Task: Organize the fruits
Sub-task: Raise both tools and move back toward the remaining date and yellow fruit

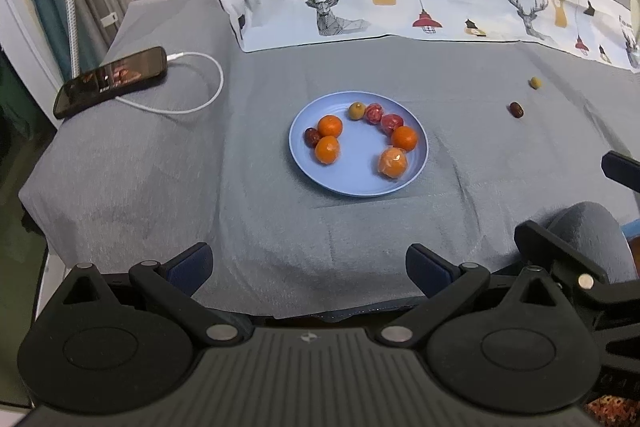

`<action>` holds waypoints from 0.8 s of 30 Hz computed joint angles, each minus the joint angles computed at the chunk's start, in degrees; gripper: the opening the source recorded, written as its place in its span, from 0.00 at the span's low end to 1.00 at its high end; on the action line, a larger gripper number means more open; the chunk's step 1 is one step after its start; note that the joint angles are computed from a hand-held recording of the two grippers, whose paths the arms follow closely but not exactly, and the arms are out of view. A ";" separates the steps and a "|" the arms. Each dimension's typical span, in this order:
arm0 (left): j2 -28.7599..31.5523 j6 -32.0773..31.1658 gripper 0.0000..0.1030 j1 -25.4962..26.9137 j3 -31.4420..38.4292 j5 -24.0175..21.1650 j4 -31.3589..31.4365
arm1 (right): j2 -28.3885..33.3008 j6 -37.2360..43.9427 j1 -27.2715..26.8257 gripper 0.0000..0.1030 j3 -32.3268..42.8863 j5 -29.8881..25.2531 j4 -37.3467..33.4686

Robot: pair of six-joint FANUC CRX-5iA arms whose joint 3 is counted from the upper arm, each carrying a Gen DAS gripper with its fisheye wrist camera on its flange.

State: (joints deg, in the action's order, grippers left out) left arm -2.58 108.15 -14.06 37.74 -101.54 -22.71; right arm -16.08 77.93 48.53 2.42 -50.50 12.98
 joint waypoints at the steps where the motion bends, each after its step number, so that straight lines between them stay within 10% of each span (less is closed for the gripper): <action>1: 0.30 -0.20 1.00 -0.46 0.49 -0.32 -0.56 | -0.01 -0.18 -0.12 0.96 -0.06 0.15 -0.16; 14: 7.78 -2.83 1.00 -0.89 8.25 -2.84 1.44 | 2.49 -2.79 -7.60 0.96 3.13 -0.82 -6.11; 24: 26.78 -4.25 1.00 -1.88 25.43 4.55 9.24 | 12.76 -7.50 -23.36 0.99 7.56 3.63 -0.13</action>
